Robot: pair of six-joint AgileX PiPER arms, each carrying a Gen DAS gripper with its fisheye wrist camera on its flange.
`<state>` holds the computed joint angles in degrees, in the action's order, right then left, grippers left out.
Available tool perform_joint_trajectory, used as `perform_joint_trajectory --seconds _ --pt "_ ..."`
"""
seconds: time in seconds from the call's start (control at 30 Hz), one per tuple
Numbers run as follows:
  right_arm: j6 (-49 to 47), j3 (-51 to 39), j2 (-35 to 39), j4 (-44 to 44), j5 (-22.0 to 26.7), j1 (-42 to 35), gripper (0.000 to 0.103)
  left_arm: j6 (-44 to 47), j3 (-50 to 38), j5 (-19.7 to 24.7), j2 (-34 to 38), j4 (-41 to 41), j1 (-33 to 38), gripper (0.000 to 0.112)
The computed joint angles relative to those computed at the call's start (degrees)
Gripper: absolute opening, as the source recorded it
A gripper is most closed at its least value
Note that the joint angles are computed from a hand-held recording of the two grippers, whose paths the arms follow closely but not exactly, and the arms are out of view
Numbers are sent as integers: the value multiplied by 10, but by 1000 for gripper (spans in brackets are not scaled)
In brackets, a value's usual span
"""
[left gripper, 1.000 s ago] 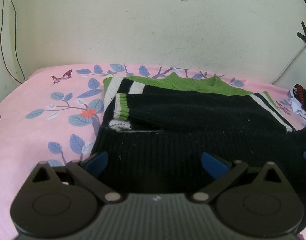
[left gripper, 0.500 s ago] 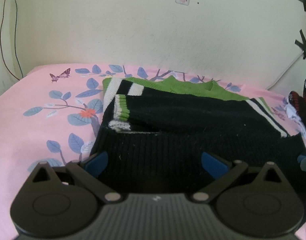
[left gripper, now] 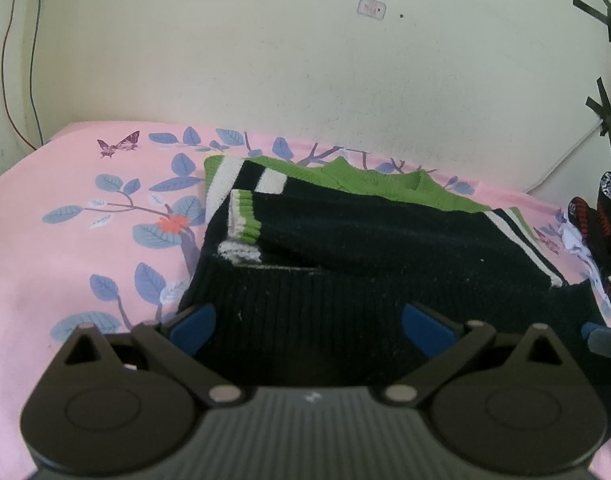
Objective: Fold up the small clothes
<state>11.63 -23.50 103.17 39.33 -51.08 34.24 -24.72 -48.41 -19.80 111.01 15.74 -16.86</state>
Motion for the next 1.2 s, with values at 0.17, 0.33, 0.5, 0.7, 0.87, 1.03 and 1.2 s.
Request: perform_joint_trajectory --seconds 0.17,0.33,0.5,0.7,0.87,1.03,1.2 --pt "0 0 0 0 0 0 68 16 -2 5 0 -15 -4 103" --pt "0 0 0 0 0 0 68 18 -1 2 1 -16 -4 103" --pt "0 0 0 0 0 0 69 -33 4 -13 2 33 9 103" --pt "-1 0 0 2 0 1 69 -43 5 -18 1 44 14 103" --pt "-1 0 0 2 0 1 69 -19 3 -9 0 22 9 103" --pt "-3 -1 0 3 1 1 69 -2 1 -4 0 6 4 103" --pt "-3 0 -1 3 1 1 69 11 0 -2 1 -6 1 103"
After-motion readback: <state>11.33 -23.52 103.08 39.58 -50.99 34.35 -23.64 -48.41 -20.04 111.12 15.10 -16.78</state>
